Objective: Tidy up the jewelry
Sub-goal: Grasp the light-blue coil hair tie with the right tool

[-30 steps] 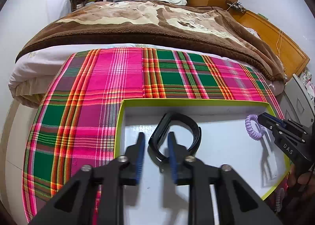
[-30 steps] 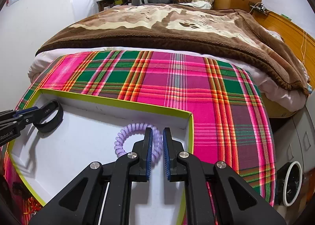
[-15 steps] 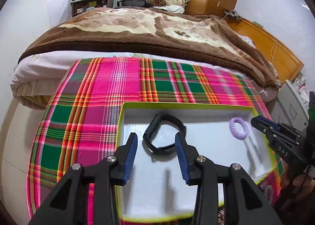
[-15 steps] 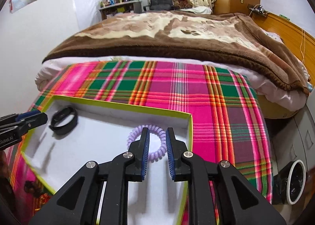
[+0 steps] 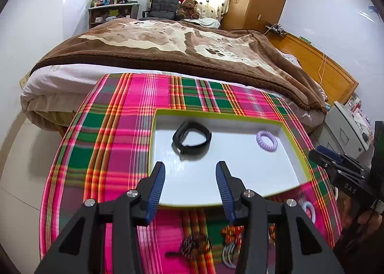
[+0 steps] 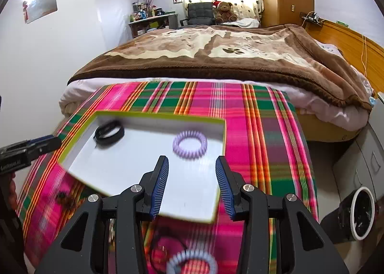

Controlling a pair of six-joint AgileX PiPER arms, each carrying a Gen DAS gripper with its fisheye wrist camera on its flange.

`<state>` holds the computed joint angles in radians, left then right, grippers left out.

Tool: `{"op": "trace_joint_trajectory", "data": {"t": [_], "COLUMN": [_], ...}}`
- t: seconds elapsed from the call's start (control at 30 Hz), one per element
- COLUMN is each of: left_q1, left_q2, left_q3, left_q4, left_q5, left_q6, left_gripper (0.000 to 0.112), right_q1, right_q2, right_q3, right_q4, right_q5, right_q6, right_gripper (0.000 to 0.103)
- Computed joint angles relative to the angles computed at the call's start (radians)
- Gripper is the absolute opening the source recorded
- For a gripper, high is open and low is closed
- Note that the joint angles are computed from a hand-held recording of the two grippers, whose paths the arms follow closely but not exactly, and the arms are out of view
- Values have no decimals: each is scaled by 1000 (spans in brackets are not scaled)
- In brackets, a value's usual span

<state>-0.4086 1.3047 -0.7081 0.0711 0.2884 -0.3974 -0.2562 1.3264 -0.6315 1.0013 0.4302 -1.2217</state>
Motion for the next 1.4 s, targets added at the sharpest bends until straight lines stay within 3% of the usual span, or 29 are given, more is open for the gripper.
{"op": "trace_joint_trajectory", "data": {"t": [0.23,0.3,0.6,0.77,0.87,1.17,1.23,1.3,1.4], "left_q1": [-9,-22,-28,-24,-13,-21,-20,-15,-8], "left_q2": [-84,-104,-171,-194,-203,-220,-221,-218,-208], "left_q3": [101,126,222,274,294,324,326,329,331], "left_q4": [-60,-8,-43,-43,-78,-71,-79,-87,-100], "left_q5": [-19,-16,-33,-46,-49,-51,-51,-53,-56], "left_q6": [33,-28,-26,-39,-11,-21,-9,1,17], "left_gripper": [46,46,46,47,47,47,47,47,47], "right_q1": [-113,-159,-306,-317,-276,-251,-230,-195,-226], "right_q2": [-77,-95,-84,-69,-58,-54,-64,-80,-71], "right_q3": [88,113,205,228,247,255,265,279,270], "right_q4": [-10,-3,44,27,12,16,19,16,21], "right_q5": [65,88,143,134,75,52,24,-27,17], "right_q6": [-71,-104,-261,-280,-267,-263,-255,-230,-259], "right_gripper": [42,42,42,42,42,42,39,20,12]}}
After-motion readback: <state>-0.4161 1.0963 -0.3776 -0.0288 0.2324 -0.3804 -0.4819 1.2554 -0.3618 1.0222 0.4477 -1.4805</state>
